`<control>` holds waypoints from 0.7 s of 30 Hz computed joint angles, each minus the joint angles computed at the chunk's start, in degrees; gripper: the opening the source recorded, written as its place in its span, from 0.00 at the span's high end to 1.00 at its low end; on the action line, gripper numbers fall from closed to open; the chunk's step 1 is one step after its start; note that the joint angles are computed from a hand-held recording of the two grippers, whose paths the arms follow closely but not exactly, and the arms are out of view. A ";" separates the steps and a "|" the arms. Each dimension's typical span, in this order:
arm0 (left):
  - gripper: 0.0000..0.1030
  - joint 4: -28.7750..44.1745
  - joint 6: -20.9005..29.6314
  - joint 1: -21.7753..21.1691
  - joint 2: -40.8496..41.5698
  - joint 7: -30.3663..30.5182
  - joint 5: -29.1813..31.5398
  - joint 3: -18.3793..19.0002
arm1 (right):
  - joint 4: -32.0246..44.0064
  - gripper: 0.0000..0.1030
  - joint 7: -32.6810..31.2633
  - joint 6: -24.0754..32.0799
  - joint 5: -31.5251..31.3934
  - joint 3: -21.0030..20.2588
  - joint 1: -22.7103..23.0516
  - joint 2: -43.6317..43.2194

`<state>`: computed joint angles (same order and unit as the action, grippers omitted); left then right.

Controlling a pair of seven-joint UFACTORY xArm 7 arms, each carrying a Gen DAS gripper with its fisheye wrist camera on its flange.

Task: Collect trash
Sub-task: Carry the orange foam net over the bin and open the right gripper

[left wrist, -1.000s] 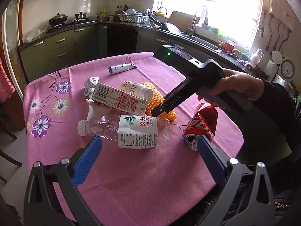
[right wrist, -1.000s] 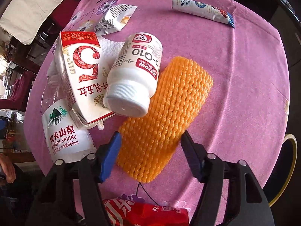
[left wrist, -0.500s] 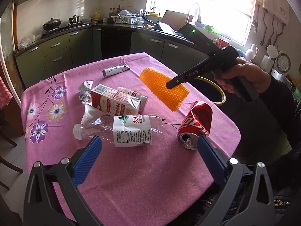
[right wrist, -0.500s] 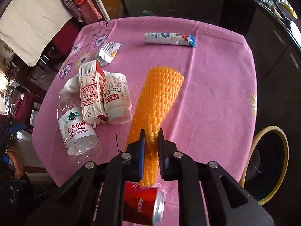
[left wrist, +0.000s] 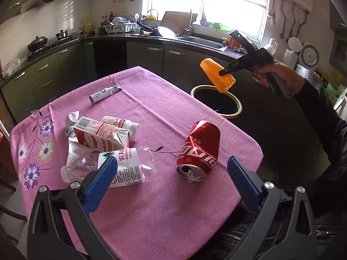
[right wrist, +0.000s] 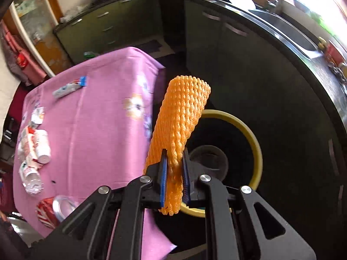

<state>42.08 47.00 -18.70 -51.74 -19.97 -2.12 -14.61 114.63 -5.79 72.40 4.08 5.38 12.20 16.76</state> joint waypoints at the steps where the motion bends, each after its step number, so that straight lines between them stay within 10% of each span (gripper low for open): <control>1: 0.06 0.31 -0.15 -0.12 0.65 0.22 -0.01 -0.02 | -0.13 0.88 0.43 0.12 -0.48 -0.65 -0.50 0.88; 9: 0.06 2.89 0.01 -0.89 4.87 1.28 0.36 -0.61 | 0.04 0.85 4.15 0.13 -8.23 -3.89 -0.84 8.41; 13: 0.06 3.74 -0.24 -1.76 6.86 2.50 0.16 -0.35 | 2.77 0.60 4.22 2.66 -7.03 -3.65 -2.81 11.23; 21: 0.06 6.10 -1.58 -4.25 12.65 7.28 -1.14 1.02 | -13.35 0.47 0.49 -7.70 0.29 -1.58 -6.02 -3.20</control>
<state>48.17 45.42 -22.95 -39.09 -12.69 -3.27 -13.59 101.28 -5.30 64.70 4.37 3.81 6.18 13.56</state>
